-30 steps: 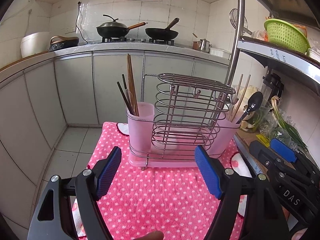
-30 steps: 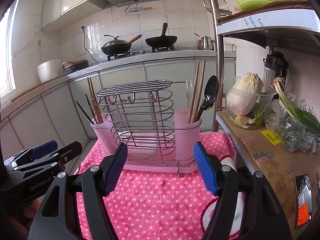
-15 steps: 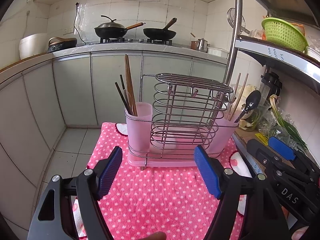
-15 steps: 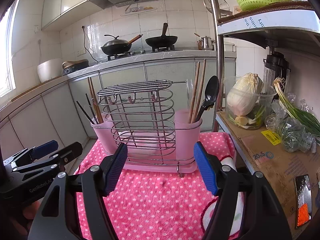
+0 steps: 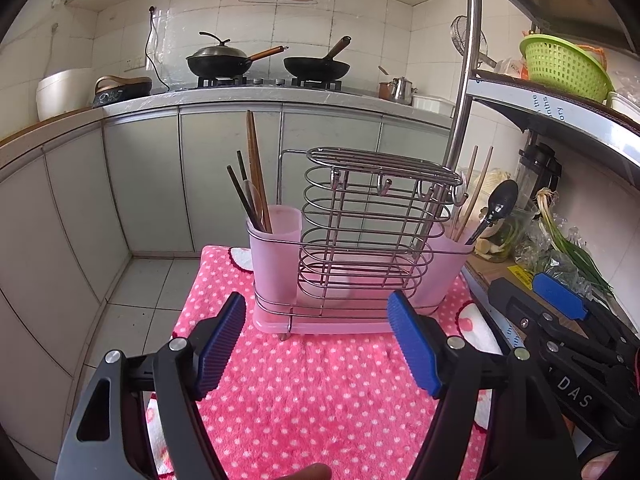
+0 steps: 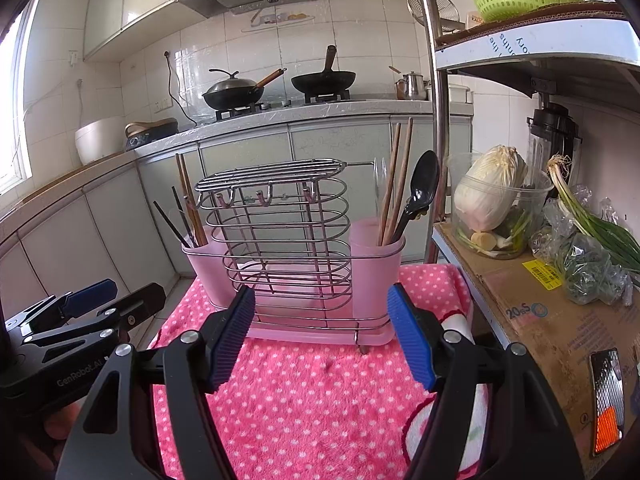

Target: Organize utensils

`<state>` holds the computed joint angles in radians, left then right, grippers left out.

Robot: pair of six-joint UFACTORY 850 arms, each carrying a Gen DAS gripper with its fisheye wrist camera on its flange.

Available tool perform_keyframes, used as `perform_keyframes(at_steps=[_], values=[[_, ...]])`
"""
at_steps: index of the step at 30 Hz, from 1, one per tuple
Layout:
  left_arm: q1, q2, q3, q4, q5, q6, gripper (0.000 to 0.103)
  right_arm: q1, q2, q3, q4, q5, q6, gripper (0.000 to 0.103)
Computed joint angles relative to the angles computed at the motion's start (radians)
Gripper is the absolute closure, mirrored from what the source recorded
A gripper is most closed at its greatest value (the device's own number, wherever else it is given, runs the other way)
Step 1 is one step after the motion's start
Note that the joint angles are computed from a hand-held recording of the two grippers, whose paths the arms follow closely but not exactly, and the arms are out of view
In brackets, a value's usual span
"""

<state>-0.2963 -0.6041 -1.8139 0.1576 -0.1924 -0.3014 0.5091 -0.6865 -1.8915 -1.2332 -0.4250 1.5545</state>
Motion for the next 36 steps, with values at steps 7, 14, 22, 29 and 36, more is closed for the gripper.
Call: perform_keyframes(at_steps=[7, 14, 22, 29, 36], values=[[-0.001, -0.001, -0.002, -0.021, -0.002, 0.026, 0.031, -0.001, 0.0, -0.001, 0.003, 0.001, -0.001, 0.034], [0.002, -0.001, -0.002, -0.049, -0.005, 0.057, 0.031, -0.003, -0.002, -0.005, 0.014, 0.004, -0.011, 0.034], [0.002, -0.01, -0.015, -0.046, -0.019, 0.059, 0.032, -0.003, -0.005, -0.008, 0.029, 0.002, -0.031, 0.034], [0.001, -0.01, -0.016, -0.053, -0.02, 0.069, 0.032, -0.003, -0.006, -0.01, 0.031, 0.0, -0.033, 0.034], [0.001, -0.015, -0.023, -0.056, -0.026, 0.074, 0.032, -0.003, -0.009, -0.014, 0.043, -0.002, -0.048, 0.034]])
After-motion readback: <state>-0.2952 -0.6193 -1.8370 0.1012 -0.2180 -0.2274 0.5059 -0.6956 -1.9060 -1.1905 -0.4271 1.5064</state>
